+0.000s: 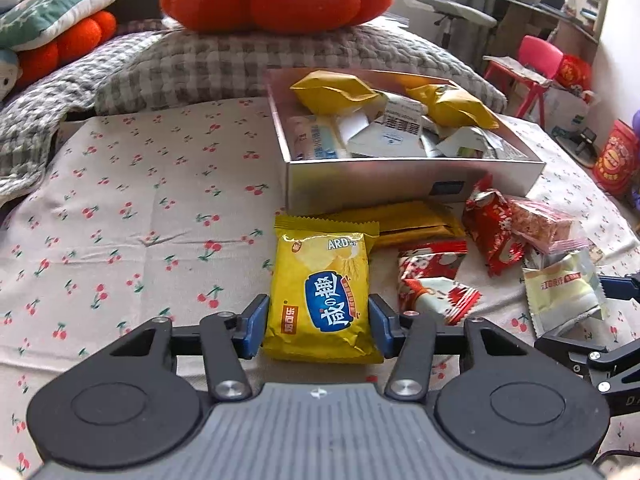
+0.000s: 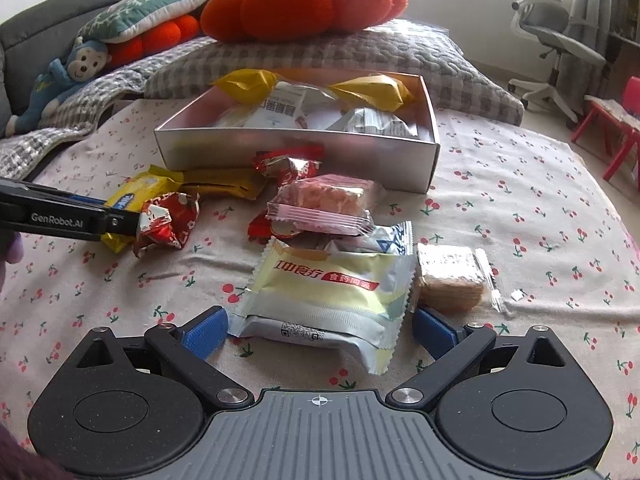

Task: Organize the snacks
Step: 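Grasp the yellow biscuit packet with the left gripper while the right gripper grasps a white cake packet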

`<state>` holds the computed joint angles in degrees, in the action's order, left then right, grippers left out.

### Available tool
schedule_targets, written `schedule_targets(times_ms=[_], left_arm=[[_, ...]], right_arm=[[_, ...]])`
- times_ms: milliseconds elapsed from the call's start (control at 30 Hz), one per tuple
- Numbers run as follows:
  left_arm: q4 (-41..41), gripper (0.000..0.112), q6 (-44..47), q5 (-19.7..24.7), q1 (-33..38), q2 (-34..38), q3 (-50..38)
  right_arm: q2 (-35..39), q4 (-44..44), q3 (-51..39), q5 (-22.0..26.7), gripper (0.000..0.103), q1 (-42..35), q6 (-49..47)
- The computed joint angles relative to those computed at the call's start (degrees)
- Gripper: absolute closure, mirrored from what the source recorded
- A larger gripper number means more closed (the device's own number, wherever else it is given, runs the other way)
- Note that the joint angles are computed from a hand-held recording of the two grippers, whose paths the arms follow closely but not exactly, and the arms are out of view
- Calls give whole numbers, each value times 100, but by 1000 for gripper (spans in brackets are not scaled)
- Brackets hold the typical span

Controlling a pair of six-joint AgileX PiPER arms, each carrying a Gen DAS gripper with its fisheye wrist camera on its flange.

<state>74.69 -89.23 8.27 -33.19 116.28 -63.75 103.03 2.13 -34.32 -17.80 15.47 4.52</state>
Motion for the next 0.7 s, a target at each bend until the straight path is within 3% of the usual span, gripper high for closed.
schedule_targets(times_ms=[200, 333, 533, 700], left_arm=[[-148, 64, 117, -8, 52, -144, 166], [437, 59, -410, -73, 38, -157, 255], [419, 50, -269, 3, -61, -63, 161], [411, 52, -203, 127, -125, -55, 152]], right_arm=[[92, 328, -87, -34, 1, 122, -252], [138, 479, -138, -45, 1, 155, -355], [152, 580, -162, -31, 1, 164, -434], [130, 756, -197, 57, 3, 187, -581]])
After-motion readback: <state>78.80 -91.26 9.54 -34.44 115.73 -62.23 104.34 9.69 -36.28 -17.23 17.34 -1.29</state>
